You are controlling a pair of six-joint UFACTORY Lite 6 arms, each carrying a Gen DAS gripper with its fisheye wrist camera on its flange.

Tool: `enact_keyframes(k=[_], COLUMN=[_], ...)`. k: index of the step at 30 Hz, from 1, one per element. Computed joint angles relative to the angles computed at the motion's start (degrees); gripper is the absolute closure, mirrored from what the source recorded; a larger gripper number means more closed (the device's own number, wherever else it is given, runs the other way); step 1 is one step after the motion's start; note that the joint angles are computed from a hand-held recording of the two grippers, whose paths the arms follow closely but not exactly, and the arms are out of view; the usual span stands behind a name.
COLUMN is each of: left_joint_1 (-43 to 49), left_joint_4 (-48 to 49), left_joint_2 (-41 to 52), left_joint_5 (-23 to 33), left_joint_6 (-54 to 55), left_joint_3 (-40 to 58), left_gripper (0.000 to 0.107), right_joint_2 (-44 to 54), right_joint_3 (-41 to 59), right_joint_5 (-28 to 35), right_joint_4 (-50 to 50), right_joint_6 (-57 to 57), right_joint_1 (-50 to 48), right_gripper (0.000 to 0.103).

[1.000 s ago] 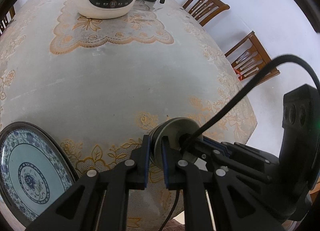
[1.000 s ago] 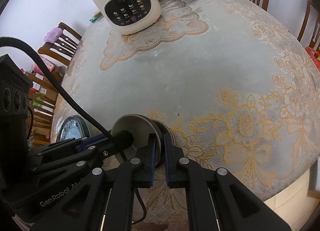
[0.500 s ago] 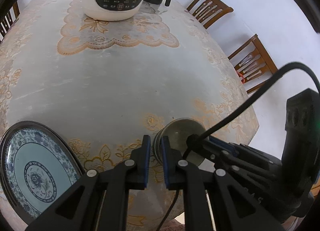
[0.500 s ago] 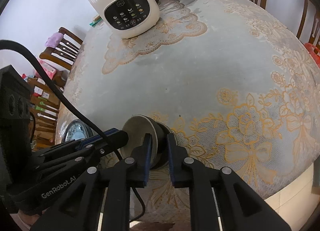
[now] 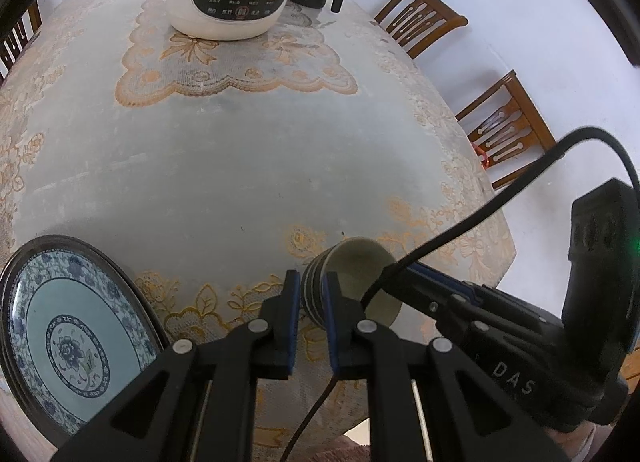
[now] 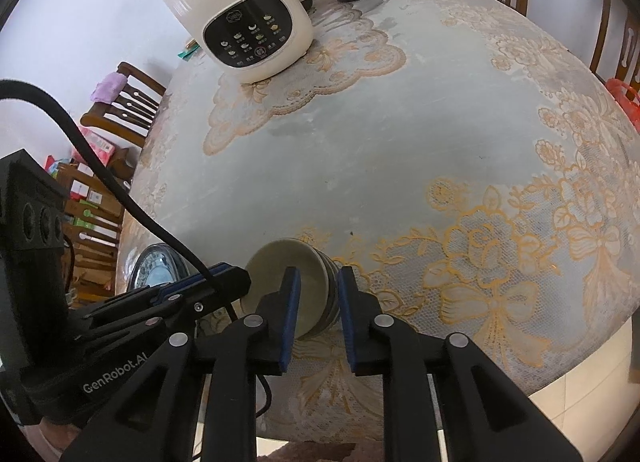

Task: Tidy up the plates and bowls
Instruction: 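Regrip the rims of the stacked bowls with the left tool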

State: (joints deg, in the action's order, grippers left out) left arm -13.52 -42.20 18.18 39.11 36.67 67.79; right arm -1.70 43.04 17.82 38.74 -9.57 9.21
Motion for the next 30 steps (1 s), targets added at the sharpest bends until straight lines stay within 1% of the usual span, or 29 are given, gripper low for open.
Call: enact_keyframes(k=[6,12,16,20,25,30], left_joint_1=[-0.34,-1.95,-3.55,-4.46,-5.06,-4.55], left_joint_4=[-0.39,0.74,3.23,4.68,4.89,3.83], left_joint_2=[1.07,1.62,2.02,2.50,2.34,1.87], left_joint_5=[1.05,-0.04,-1.29,-2.45,-3.70,-3.88], left_joint_6=[-0.78,-3.19,-6.04,-8.37,-9.96,-11.19], left_joint_3=[0.25,0.36,0.55,0.98,0.56,-0.32], left_gripper=[0.097,0.095,0.093,0.093,0.092,0.090], right_joint_2=[1.69,4.48,6.55,8.29,9.90,11.41], right_joint_3=[-0.43,-0.85,-0.27,-0.38,-0.70,-0.03], right_joint_5=[1.48,2.19,3.16,5.84,9.52,12.52], right_joint_4=[3.90,14.41,18.39,25.66,32.73,34.30], right_joint_6=[-4.61,-16.46,-21.76,-30.16,-38.98,-42.04], right_joint_1=[-0.83,-2.13,-3.01,-5.39,-8.37,-10.32], right_gripper=[0.082,0.082,0.081,0.081,0.077,0.075])
